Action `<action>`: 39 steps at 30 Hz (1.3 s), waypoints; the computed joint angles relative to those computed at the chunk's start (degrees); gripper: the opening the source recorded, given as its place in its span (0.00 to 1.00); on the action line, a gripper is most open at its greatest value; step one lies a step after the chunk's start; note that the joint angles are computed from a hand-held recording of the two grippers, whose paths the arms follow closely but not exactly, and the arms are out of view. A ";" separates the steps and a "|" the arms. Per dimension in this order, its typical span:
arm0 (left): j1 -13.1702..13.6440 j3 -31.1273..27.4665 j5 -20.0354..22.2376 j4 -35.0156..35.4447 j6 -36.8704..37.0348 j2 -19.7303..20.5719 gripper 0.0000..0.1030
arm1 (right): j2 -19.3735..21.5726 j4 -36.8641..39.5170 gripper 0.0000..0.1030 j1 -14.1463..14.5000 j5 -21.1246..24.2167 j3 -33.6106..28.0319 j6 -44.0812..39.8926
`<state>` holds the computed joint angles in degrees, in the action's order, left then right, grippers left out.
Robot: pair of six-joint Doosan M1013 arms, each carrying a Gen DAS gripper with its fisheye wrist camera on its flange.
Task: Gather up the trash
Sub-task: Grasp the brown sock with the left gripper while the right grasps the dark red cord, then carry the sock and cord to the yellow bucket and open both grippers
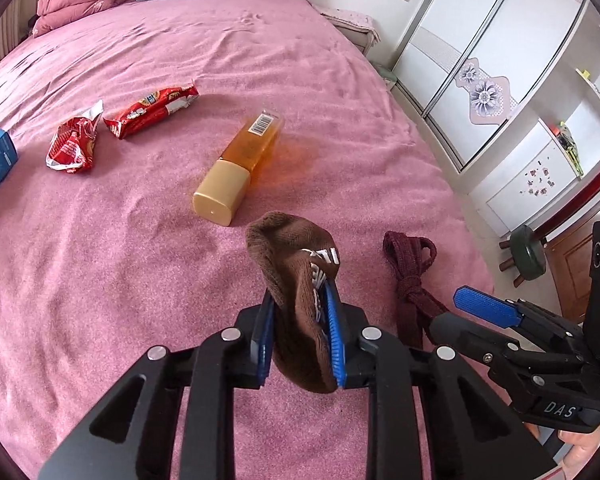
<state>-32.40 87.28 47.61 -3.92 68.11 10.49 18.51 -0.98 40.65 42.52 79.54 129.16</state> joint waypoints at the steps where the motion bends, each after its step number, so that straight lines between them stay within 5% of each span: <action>1: 0.14 0.05 -0.14 0.00 0.08 -0.13 0.23 | 0.30 -0.03 0.56 -0.02 0.40 -0.33 -0.06; 5: 0.49 0.08 -0.23 0.89 0.34 -0.53 0.23 | 1.71 1.02 0.51 -0.29 2.45 -1.69 -1.10; 10: 0.55 0.12 0.35 1.55 1.15 -1.01 0.23 | 2.76 -1.01 0.26 0.41 4.99 -2.73 -1.51; 13: 0.33 0.06 0.65 1.85 1.45 -1.24 0.23 | 1.98 -1.46 0.22 0.57 4.32 -1.75 -1.44; 23: -2.39 -0.33 1.20 -0.35 2.84 -1.80 0.23 | -4.50 -4.39 0.20 1.04 0.05 4.27 0.41; 39: -11.66 -4.68 3.56 -1.72 7.49 1.03 0.23 | -17.23 -16.93 0.20 1.77 0.59 16.37 11.17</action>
<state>-44.05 82.60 51.16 -5.64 75.59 11.52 1.28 -17.91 42.42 43.12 95.91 140.33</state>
